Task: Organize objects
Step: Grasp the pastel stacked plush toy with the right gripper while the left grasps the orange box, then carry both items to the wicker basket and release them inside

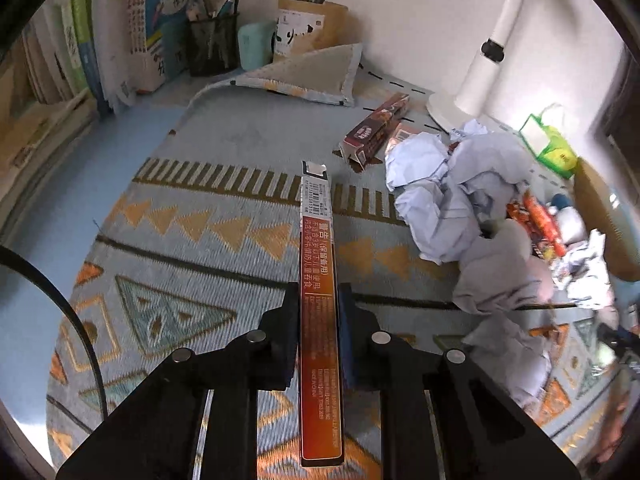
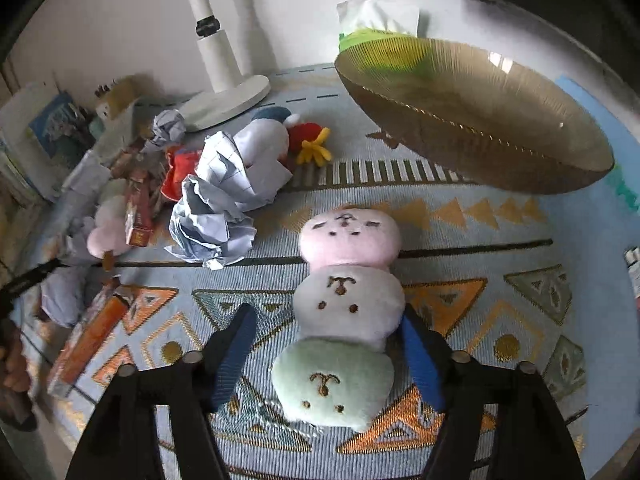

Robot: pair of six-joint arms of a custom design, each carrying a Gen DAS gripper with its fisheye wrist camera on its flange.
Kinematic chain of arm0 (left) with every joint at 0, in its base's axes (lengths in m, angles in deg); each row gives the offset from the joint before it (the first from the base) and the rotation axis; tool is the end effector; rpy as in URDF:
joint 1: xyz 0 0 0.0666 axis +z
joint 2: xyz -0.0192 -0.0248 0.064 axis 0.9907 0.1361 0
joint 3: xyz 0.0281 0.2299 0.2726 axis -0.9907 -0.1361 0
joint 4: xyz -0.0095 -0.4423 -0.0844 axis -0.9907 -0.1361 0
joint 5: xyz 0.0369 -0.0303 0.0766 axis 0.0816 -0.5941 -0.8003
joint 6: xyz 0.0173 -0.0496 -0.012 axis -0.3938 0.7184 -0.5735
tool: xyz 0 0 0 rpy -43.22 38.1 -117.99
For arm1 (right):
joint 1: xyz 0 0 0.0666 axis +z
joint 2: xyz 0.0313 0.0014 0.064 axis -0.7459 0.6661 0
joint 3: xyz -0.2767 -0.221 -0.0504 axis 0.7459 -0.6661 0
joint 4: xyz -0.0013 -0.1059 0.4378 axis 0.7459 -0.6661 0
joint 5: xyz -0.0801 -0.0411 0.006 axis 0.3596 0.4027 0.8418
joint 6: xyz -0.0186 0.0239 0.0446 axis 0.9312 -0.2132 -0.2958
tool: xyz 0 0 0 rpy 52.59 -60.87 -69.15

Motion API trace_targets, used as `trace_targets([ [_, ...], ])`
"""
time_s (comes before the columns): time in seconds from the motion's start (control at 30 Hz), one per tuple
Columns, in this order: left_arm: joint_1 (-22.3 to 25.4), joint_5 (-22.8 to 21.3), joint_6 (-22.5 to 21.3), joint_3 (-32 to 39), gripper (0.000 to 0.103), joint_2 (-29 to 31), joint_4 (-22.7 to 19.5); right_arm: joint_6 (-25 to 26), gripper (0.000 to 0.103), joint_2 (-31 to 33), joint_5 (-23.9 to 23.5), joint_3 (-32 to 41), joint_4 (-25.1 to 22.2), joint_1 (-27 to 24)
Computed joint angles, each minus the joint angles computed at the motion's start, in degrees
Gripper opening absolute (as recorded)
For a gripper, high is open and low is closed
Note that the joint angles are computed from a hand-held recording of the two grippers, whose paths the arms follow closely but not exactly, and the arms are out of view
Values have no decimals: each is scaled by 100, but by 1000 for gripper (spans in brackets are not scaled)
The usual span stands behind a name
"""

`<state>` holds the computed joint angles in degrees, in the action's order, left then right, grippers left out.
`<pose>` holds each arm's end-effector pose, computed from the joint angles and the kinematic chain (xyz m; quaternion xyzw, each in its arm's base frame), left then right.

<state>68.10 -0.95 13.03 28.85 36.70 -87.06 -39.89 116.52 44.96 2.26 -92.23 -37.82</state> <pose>0.4715 -0.1074 0.2481 -0.2692 0.9117 0.0051 0.3103 0.6088 0.1189 0.2649 -0.2148 0.9349 0.0951 0.2660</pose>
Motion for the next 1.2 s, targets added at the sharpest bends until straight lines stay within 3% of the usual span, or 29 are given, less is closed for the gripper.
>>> trace_targets([
  [0.07, -52, 46, 21, -99, 14, -169, 72, 224, 46, -205, 134, -296, 429, 50],
  [0.1, -94, 36, -8, -134, 14, -268, 70, 318, 46, -274, 67, -398, 617, 37],
  [0.13, -135, 16, -19, -137, 14, -312, 69, 417, 46, -320, -44, -400, 516, 24],
  [0.23, -315, 8, -114, -149, 14, -562, 97, 520, 46, -598, -878, -705, 677, -152],
  [0.47, -900, -186, -579, 541, 14, -589, 67, 514, 46, -1227, -1482, -936, 897, -463],
  [0.63, -1267, -80, -1191, 1821, 14, 342, 191, 272, 46, -1112, -1703, -228, 857, -853],
  [0.73, -1330, 402, -1394, 2797, 14, 1146, 305, 41, 46, -701, -1821, 586, 643, -1111],
  [0.87, -1357, 1172, -1480, 4375, 15, 2420, 279, -584, 46, -169, -1971, 1355, 722, -1477],
  [0.93, -1379, 1377, -1443, 5281, 15, 3139, 40, -878, 46, 97, -1894, 1634, 729, -1563],
  [1.07, -1508, 1273, -1759, 6960, 15, 4431, -500, -1064, 46, 905, -1648, 2457, 446, -1571],
  [1.13, -1494, 1604, -1869, 7783, 15, 5060, -730, -1080, 46, 1269, -1480, 2871, 235, -1487],
  [1.17, -1480, 1778, -1847, 7975, 21, 5215, -772, -1090, 47, 1432, -1437, 3068, 97, -1466],
  [1.2, -1446, 1999, -1775, 8396, 34, 5507, -976, -1075, 47, 1572, -1403, 3250, -79, -1460],
])
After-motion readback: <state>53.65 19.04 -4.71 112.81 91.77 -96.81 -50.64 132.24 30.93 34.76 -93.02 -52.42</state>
